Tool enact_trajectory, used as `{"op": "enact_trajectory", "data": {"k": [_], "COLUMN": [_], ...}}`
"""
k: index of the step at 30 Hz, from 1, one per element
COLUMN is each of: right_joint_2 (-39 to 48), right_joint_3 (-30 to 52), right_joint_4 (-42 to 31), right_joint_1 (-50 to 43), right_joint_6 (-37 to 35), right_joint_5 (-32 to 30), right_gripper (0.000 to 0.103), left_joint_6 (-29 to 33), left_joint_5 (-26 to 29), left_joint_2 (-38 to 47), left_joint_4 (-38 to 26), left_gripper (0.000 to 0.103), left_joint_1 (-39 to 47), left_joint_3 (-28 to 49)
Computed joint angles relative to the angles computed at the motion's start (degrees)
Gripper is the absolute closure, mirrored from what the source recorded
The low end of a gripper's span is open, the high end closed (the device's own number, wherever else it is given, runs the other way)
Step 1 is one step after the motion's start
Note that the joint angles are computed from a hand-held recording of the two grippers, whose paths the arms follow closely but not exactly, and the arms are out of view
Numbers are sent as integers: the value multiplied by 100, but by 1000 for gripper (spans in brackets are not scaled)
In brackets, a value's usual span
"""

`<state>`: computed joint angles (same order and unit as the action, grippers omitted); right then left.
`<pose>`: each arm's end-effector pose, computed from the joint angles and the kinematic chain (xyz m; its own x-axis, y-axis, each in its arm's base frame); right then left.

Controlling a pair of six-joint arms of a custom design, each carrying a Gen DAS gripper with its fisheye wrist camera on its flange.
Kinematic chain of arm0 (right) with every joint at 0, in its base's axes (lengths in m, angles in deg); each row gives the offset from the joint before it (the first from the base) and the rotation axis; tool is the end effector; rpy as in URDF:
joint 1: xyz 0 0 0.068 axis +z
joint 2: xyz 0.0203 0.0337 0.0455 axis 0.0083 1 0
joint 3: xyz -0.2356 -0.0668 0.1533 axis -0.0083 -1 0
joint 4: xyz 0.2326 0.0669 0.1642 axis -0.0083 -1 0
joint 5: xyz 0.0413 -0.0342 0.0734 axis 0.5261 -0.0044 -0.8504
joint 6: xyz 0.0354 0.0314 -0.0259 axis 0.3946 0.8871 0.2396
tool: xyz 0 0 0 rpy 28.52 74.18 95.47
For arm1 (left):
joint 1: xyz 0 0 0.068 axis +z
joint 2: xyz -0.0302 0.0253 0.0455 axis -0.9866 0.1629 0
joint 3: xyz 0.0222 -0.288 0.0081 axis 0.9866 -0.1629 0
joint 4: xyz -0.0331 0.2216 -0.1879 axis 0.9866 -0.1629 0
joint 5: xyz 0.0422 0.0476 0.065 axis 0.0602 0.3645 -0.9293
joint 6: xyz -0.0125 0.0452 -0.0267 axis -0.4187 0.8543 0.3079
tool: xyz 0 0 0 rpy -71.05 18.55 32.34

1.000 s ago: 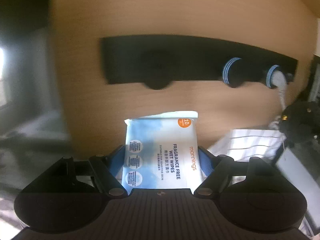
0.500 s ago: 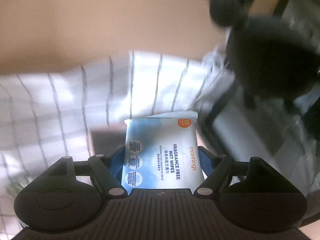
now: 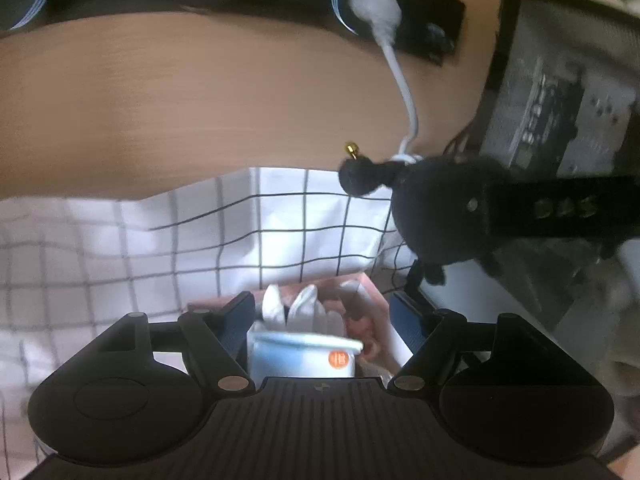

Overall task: Organize soft objects
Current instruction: 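Carry the wipes and plush cat over the pink box and open both tools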

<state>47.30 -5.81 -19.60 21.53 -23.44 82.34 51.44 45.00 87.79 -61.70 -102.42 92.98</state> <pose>0.3077 0.1058 0.2327 -0.6196 -0.0093 -0.7849 0.0372 0.9985 -0.0412 0.3095 -0.1314 0.1641 -0.5865 0.1124 -0.8021 0.4507 0.8682 -0.2078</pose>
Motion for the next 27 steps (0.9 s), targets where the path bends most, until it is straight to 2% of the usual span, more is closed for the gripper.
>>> {"op": "enact_trajectory", "data": {"k": [4, 6, 7, 9, 11, 12, 14, 16, 19, 22, 25, 27], "right_joint_2": [226, 601, 842, 1448, 2091, 2294, 2343, 2236, 2033, 1390, 533, -81], "right_joint_3": [-68, -21, 6, 96, 370, 467, 299, 118, -147, -689, -1130, -1366], "right_joint_4": [171, 326, 437, 671, 593, 498, 780, 985, 1197, 1525, 1622, 1480], "right_joint_1": [-50, -73, -54, 146, 163, 82, -60, -79, -47, -88, -148, -79], "right_joint_6": [190, 343, 340, 258, 367, 500, 507, 434, 246, 156, 188, 205], "right_joint_5": [-740, -1129, -1141, -433, 81, 92, -180, -307, -405, -829, -1306, -1348], "right_gripper": [34, 34, 35, 35, 35, 35, 35, 34, 30, 20, 19, 18], "left_joint_6": [95, 109, 114, 160, 291, 403, 565, 668, 755, 758, 835, 826], "left_joint_5": [404, 660, 757, 875, 1038, 1110, 1126, 1261, 1252, 1148, 1100, 952], "left_joint_2": [-1247, -2050, -2492, -3262, -3753, -3865, -4032, -4005, -3436, -2955, -2468, -2003], "left_joint_4": [-40, -380, -674, -1254, -1824, -2000, -2217, -2302, -1911, -1417, -987, -558], "left_gripper": [23, 23, 23, 23, 24, 24, 24, 24, 24, 24, 24, 24], "left_joint_1": [353, 634, 780, 1148, 1634, 1917, 2411, 2977, 3453, 3542, 3475, 3336], "left_joint_3": [-1115, -1687, -1933, -2365, -2576, -2657, -2805, -2909, -2944, -2943, -2820, -2705]}}
